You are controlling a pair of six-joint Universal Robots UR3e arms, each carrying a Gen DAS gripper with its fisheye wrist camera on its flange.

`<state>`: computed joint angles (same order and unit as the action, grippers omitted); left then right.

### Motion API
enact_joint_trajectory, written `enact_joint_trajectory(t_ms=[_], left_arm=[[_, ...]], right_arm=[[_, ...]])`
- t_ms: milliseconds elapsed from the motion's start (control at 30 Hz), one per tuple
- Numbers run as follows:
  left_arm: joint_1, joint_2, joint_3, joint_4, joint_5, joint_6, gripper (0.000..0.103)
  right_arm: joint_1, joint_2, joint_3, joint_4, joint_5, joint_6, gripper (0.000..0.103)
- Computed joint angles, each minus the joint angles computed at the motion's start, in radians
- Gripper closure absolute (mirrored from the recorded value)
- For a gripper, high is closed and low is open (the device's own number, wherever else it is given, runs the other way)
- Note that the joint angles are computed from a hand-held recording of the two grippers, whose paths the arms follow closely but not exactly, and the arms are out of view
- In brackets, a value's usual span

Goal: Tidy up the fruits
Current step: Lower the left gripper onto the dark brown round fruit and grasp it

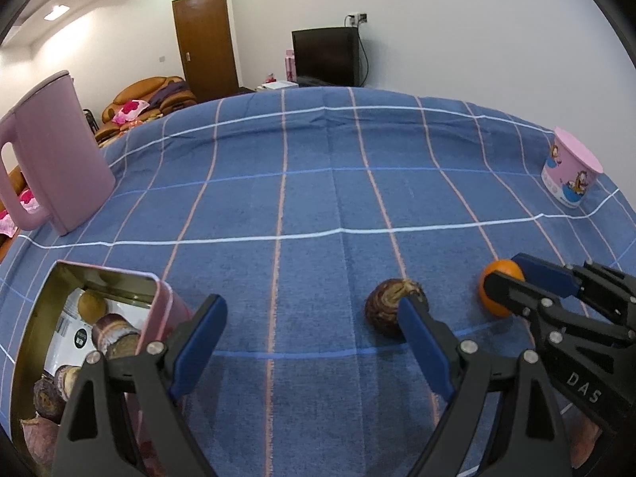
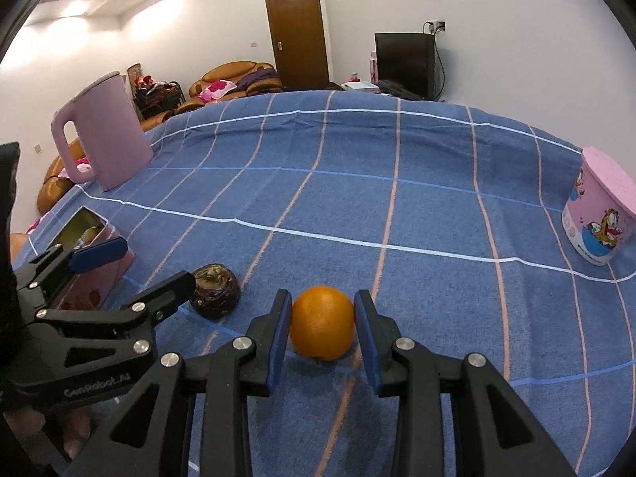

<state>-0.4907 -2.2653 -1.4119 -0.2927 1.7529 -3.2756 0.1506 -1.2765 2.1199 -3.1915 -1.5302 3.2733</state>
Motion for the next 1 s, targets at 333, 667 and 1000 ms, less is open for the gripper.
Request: enact_joint_trajectory(t_ms=[333, 667, 1000], left_arm=[[-0.001, -0.002, 0.000, 0.012, -0.011, 0.013, 0.013], [-0.012, -0.022, 0.040, -0.010, -0.023, 0.016, 0.013], [-0.013, -0.069, 0.122, -0.083, -0.083, 0.048, 0.028]], right_arm=[[-0.030, -0.019, 0.027, 0.004, 0.056, 0.006, 0.067], [-0.001, -0.029, 0.041, -0.033, -0.027, 0.043, 0.067], [0.011, -0.030, 0.057, -0.081, -0.081, 0.076, 0.067]])
